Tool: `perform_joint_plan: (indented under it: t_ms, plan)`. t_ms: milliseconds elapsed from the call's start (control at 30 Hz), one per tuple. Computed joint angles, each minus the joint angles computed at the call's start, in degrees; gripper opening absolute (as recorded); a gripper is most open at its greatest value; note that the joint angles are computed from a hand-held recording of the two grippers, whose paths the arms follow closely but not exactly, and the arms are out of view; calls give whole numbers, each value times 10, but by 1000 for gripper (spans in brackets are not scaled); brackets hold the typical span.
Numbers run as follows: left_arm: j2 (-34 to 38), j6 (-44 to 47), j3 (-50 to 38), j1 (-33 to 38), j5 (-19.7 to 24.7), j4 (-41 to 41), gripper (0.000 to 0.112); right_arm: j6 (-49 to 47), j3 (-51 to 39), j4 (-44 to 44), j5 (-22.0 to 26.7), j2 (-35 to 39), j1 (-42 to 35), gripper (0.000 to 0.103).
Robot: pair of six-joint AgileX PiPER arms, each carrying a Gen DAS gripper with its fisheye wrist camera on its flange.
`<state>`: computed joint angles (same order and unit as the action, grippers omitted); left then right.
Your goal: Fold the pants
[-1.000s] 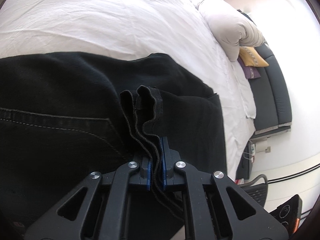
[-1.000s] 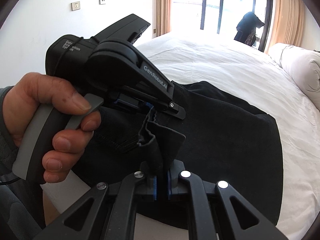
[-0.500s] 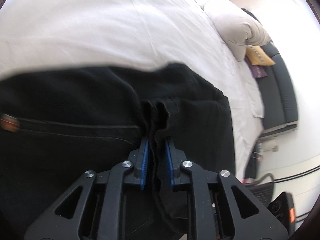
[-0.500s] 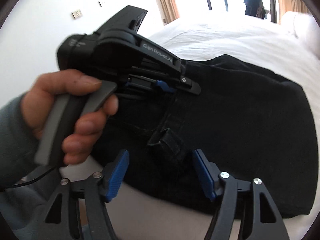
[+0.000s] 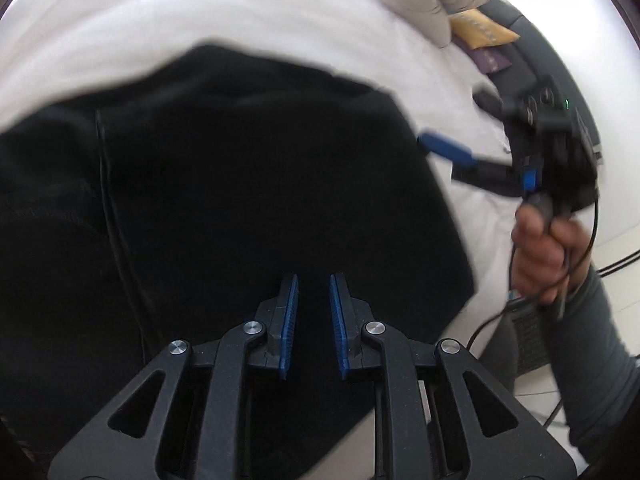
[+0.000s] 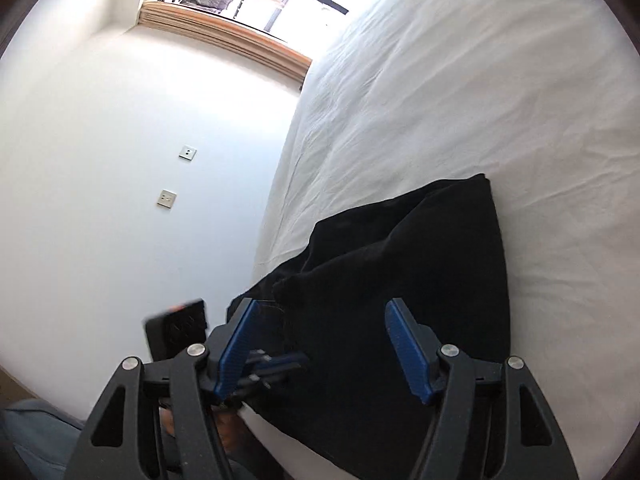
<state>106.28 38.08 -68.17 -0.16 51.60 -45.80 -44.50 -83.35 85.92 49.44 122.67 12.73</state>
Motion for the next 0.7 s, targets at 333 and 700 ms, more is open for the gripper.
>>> perform_joint_plan:
  t_ms: [333,700]
  plan:
    - [15,74,17,50,23,-75,16,54,-68,21,32,118,-40,36]
    - [30,107,21,77,35,-88,16,-72,275,10,76,-84,-35,42]
